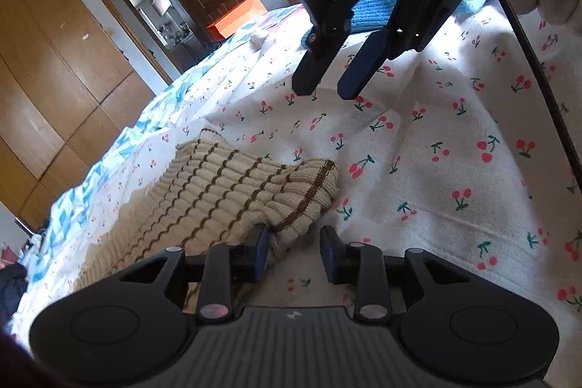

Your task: Fold small clothes

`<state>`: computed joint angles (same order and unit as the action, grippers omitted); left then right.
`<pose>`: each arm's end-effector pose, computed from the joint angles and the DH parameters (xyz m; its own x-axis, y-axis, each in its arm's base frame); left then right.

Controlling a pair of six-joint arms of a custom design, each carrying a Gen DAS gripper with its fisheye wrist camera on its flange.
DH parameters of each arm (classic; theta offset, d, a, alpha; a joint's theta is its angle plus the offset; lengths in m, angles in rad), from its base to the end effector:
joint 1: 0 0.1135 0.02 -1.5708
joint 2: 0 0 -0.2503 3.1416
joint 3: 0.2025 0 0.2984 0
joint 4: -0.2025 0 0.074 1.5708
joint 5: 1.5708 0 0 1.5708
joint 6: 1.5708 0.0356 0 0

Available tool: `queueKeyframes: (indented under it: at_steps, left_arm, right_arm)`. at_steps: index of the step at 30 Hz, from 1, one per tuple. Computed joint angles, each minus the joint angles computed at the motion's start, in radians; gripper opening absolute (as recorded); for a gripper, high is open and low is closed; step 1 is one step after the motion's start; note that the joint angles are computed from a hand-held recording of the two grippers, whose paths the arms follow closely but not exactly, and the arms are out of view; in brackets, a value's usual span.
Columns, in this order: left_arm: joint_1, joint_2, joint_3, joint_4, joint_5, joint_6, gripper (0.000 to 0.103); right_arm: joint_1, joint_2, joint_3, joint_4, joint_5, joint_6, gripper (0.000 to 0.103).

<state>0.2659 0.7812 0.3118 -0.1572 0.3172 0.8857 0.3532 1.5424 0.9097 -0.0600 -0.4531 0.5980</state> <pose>0.2127 0.0464 0.1478 -0.3626 0.6638 -0.6542 0.4344 0.7414 0.5115 0.3377 0.1411 0.1716 -0.8482 0.2268 -0.4786 -0.1809 0.7253 0.6643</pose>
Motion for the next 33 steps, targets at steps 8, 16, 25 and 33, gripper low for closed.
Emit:
queueKeyframes:
  at_steps: [8,16,25,33]
  left_arm:
    - [-0.001,-0.027,-0.013,0.064,-0.009,0.006,0.042]
    - [-0.017,-0.103,-0.073,0.081,-0.030,0.118,0.045]
    - [0.017,-0.206,-0.091,0.014,0.011,0.205,0.051]
    - [-0.138,-0.015,-0.063,0.166,-0.129,0.228,0.050]
  right_arm:
    - [-0.002,0.007,0.005,0.027,-0.014,0.012,0.036]
    - [0.004,0.037,-0.002,0.074,-0.036,0.043,0.038]
    - [-0.029,0.012,-0.049,0.110,-0.069,0.065,0.038]
    - [-0.034,0.011,-0.064,0.146,-0.088,0.080,0.038]
